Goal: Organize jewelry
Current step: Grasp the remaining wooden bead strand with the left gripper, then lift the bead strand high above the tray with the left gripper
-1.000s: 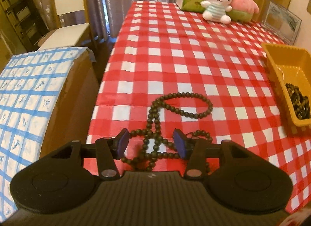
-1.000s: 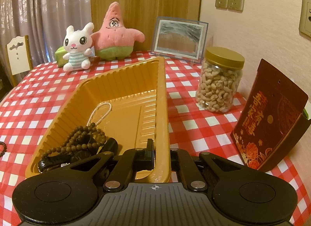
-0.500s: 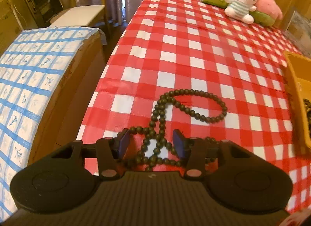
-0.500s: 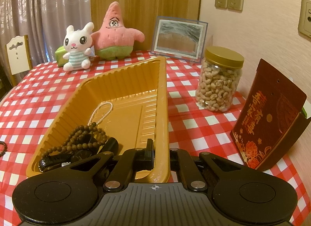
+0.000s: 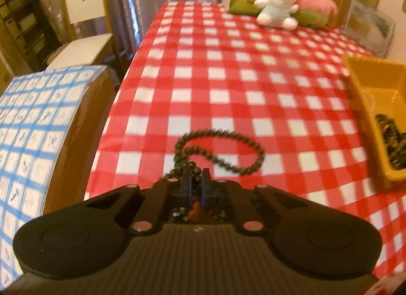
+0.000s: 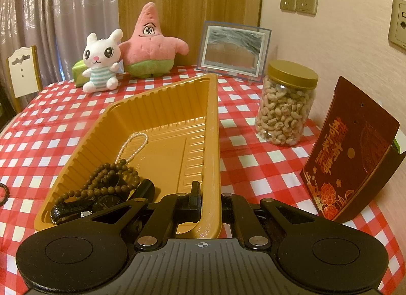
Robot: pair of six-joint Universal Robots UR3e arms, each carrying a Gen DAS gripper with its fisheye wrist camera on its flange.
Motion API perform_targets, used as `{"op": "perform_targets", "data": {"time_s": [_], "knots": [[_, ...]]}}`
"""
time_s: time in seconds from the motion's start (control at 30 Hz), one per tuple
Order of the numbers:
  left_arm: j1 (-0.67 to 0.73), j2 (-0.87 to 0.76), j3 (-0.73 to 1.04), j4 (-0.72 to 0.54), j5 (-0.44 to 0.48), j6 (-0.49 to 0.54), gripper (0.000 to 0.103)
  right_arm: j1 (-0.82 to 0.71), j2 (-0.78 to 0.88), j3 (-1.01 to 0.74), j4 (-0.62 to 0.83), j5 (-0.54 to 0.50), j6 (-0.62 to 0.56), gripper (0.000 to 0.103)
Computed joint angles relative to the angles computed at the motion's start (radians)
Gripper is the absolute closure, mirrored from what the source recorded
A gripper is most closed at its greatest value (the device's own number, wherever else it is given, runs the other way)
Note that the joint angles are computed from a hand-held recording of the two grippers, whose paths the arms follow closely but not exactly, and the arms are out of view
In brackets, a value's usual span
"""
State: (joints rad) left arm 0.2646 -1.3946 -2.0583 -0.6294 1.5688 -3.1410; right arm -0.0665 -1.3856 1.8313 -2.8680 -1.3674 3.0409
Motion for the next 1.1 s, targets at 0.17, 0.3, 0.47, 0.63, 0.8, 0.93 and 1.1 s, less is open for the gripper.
{"op": "perform_targets", "data": {"time_s": [0.17, 0.3, 0.47, 0.63, 0.8, 0.93, 1.1], "knots": [[0.032, 0.066, 0.087, -0.072, -0.072, 0.049, 0.097, -0.001, -0.002, 0.004, -0.002, 0.004, -0.002, 0.099], [0.051, 0.108, 0.186, -0.128, -0.129, 0.085, 0.097, -0.001, -0.003, 0.006, -0.005, 0.005, 0.0, 0.099], [0.071, 0.122, 0.326, -0.161, -0.207, 0.088, 0.097, 0.0, -0.003, 0.003, -0.002, 0.005, 0.003, 0.099], [0.053, 0.088, 0.484, -0.179, -0.245, 0.087, 0.097, 0.0, -0.003, 0.003, -0.001, 0.005, 0.004, 0.099], [0.029, 0.029, 0.657, -0.211, -0.288, 0.086, 0.097, 0.0, -0.003, 0.002, 0.0, 0.006, 0.004, 0.099], [0.014, -0.041, 0.814, -0.24, -0.322, 0.083, 0.097, 0.0, -0.003, 0.002, 0.0, 0.006, 0.005, 0.099], [-0.023, -0.124, 0.972, -0.244, -0.369, 0.07, 0.097, 0.002, -0.002, 0.0, 0.0, 0.006, 0.008, 0.099]]}}
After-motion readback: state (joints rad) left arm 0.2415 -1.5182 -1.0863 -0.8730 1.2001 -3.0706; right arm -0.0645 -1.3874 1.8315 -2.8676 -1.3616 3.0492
